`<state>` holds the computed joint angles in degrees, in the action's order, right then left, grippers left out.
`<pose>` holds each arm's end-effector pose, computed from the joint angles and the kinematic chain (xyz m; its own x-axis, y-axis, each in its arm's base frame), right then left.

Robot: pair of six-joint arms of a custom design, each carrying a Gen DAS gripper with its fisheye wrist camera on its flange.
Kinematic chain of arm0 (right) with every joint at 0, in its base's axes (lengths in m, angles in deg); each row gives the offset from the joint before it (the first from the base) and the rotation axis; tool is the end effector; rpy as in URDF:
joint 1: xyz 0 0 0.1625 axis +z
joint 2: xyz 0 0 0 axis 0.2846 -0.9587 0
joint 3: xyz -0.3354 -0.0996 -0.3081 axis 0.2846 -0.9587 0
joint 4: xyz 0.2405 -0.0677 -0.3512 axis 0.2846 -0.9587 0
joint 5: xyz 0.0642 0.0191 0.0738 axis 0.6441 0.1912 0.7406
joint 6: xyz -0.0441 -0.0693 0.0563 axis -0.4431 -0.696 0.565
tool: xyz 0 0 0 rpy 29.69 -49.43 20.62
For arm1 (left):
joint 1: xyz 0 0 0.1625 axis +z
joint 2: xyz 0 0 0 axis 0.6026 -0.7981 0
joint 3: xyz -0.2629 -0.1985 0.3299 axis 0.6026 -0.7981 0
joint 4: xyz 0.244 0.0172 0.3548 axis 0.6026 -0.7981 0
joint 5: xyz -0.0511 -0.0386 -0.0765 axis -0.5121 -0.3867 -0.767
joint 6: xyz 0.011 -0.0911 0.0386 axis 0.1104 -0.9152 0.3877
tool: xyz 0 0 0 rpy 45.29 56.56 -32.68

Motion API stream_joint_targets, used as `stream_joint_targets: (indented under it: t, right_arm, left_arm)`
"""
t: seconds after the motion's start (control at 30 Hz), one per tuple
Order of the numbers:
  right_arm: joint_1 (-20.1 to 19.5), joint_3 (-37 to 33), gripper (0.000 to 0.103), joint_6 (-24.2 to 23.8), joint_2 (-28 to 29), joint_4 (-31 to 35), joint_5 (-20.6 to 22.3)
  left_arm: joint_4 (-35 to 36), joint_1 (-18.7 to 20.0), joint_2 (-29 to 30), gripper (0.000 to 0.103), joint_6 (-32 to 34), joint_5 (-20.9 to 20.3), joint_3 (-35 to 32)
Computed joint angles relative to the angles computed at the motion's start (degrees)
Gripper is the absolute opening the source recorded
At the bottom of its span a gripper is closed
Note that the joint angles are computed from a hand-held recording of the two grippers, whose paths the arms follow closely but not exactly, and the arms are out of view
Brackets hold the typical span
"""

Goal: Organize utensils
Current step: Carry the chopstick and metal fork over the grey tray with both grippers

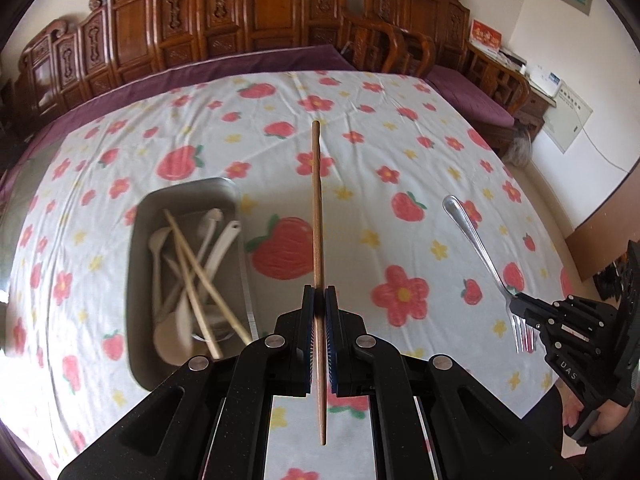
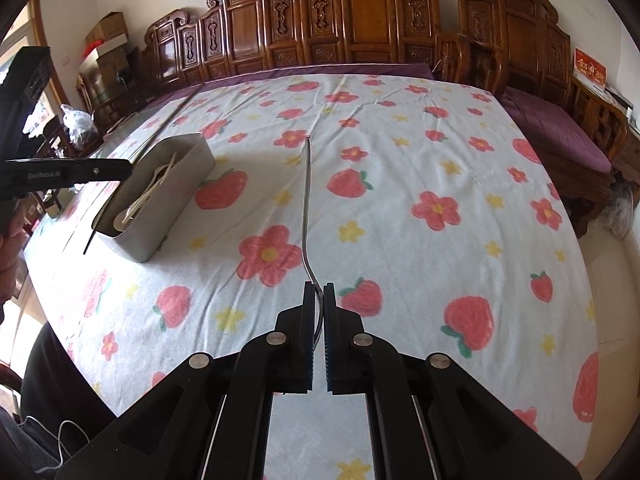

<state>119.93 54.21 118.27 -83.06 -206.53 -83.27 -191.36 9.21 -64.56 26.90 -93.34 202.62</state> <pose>0.3577 -0.2619 0.0134 -0.8116 0.0226 0.5838 -0.3461 0.7864 -0.5116 -0.0970 -0.3743 0.3979 -0.6715 0.4965 -0.5501 0.6420 0.7605 -0.0973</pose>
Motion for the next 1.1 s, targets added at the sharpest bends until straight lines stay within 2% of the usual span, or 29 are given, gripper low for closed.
stream_joint_targets:
  t: [0.43,0.67,1.1]
  right_arm:
    - [1.59,-9.44,0.005,-2.93,2.02,9.56,1.28]
    - [2.80,-14.83,0.005,-5.16,3.39,12.96,0.95]
    - [3.03,-20.22,0.005,-5.57,6.09,16.63,0.77]
  left_arm:
    - [-3.00,7.16,-0.36,0.004,6.08,-0.71,-3.61]
    - [-6.62,12.34,2.95,0.004,11.02,-1.61,-5.76]
    - [-11.22,18.29,7.69,0.004,16.57,-1.83,-6.77]
